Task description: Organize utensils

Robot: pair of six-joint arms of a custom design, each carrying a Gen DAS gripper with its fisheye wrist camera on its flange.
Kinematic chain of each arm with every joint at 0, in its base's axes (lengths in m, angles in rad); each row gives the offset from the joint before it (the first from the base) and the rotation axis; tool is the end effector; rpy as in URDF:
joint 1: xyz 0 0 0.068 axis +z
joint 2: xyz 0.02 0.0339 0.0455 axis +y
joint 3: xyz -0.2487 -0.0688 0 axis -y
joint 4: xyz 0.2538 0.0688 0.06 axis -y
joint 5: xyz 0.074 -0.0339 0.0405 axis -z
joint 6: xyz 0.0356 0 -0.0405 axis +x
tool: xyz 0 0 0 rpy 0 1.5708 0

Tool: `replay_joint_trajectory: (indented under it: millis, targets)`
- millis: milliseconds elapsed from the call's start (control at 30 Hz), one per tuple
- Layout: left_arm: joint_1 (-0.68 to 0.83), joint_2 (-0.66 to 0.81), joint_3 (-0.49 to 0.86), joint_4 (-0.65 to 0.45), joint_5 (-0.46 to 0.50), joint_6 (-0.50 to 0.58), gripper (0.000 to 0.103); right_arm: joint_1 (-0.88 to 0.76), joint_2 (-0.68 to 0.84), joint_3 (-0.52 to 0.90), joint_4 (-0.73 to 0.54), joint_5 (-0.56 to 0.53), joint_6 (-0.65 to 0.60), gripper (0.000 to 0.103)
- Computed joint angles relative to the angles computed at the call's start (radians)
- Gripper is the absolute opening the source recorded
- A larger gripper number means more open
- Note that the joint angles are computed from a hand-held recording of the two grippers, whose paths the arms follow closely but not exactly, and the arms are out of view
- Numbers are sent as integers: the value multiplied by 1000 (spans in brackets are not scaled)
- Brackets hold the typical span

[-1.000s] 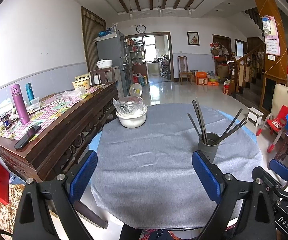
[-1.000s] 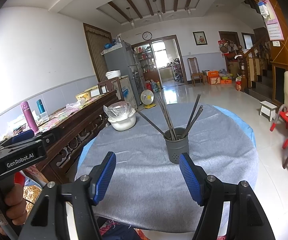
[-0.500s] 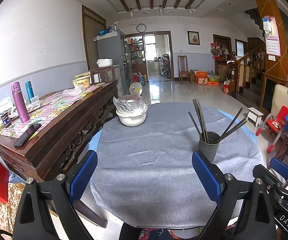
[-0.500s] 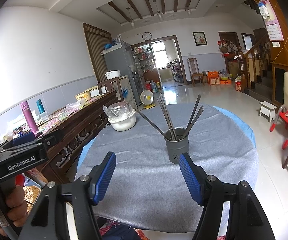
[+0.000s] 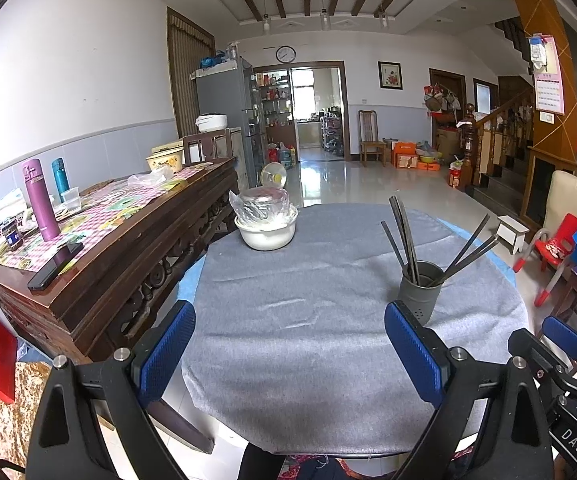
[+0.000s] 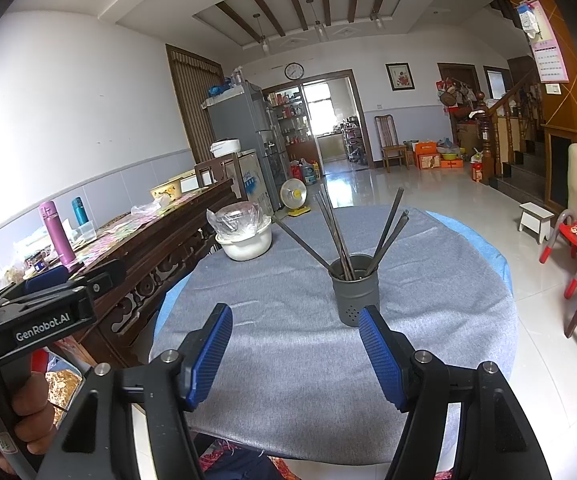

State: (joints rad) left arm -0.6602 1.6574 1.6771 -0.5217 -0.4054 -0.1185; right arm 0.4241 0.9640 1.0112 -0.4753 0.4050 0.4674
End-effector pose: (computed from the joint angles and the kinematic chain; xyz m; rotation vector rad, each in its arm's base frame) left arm 0.3148 -0.2266 0.3749 0.3029 2.0068 -0.0695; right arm 0.2117 0.0802 0.3454 0.2995 1.9436 0.1792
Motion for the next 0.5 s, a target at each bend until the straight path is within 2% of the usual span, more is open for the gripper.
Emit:
replay_joint_trajectory:
  millis: [333,500]
  targets:
    - [11,5,-7,6,12,-4,96,9,28,8,11,29,-2,70]
    - [25,45,31,-8,26,-19,96,-32,71,46,14,6,-18,70]
